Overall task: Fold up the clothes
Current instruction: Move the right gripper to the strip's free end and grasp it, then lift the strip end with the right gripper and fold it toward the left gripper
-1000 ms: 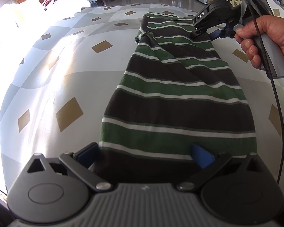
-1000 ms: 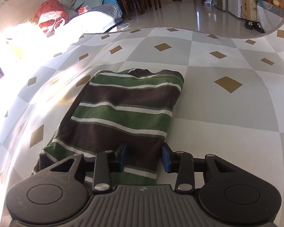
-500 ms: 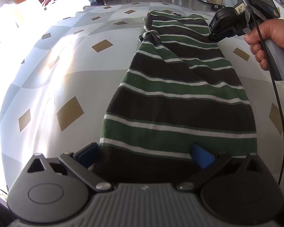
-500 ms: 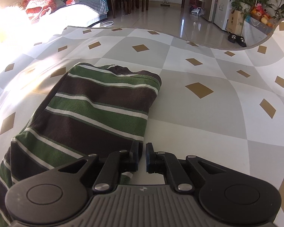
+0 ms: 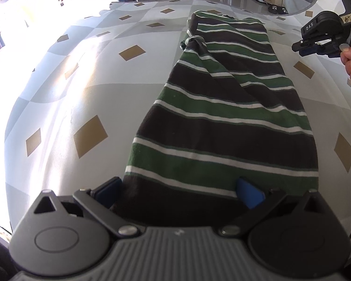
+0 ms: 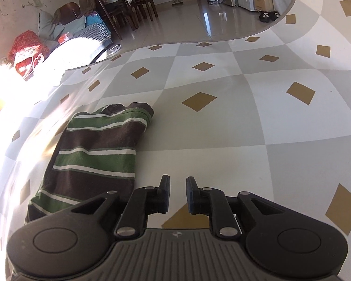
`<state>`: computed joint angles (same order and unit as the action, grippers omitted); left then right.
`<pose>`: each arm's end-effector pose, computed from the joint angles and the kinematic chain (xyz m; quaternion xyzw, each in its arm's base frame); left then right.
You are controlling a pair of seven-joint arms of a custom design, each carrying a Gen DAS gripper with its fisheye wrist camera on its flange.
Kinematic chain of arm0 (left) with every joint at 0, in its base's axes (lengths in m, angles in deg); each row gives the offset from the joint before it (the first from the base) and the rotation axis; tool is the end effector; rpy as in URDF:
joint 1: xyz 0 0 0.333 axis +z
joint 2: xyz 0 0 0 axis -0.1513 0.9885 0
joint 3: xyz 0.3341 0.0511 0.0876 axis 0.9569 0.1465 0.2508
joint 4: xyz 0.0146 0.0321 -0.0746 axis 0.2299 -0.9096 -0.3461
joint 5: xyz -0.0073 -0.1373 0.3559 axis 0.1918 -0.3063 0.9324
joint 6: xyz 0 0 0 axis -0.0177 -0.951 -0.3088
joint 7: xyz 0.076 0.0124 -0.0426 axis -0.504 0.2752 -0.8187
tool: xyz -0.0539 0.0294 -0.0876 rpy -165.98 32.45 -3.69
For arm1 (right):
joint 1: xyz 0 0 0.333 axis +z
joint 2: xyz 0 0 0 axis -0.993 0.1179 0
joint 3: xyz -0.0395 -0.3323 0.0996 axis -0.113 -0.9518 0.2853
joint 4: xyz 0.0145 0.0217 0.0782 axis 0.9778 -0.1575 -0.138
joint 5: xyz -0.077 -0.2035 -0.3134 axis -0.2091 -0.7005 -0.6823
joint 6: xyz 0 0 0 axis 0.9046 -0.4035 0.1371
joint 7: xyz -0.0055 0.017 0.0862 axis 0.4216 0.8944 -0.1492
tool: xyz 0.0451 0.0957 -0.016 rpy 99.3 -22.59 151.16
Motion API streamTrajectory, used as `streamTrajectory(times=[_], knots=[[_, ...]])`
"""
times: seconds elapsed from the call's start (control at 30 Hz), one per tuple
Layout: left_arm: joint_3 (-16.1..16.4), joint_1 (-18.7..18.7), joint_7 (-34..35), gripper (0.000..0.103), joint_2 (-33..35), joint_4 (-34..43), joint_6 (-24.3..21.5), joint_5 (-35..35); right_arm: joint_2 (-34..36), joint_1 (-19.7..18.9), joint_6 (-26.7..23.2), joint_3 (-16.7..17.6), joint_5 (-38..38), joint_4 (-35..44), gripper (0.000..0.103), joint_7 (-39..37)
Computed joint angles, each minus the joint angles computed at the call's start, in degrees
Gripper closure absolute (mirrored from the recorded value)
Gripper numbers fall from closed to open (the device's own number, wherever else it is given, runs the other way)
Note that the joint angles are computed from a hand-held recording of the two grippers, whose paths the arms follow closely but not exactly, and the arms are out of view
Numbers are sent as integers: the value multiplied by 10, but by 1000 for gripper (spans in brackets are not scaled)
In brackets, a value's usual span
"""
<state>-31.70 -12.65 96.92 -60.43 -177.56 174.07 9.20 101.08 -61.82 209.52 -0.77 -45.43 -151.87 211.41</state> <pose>0.6354 -0.1528 0.4606 -0.4966 0.8254 -0.2184 0.1561 0.7076 0.1947 0.4634 -0.4771 0.8021 -0.2092 0.2919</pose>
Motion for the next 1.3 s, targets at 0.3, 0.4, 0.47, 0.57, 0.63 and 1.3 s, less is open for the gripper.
streamTrajectory(times=[0.3,0.4,0.47,0.57,0.63,1.3], knots=[[-5,7,21,0,0,-6,10,-15,37,-23,85,33,83,22,74,-59],[-6,8,26,0,1,-6,12,-18,56,-13,88,22,100,43,72,-69],[-6,8,28,0,1,-5,12,-20,66,-14,87,24,116,54,71,-76],[-7,9,32,0,2,-5,13,-23,83,-13,92,23,134,71,71,-82],[-7,9,34,0,2,-4,13,-25,93,-5,95,11,136,82,71,-81],[-5,8,23,0,9,10,1,-29,103,66,-75,-70,-20,141,100,-1]])
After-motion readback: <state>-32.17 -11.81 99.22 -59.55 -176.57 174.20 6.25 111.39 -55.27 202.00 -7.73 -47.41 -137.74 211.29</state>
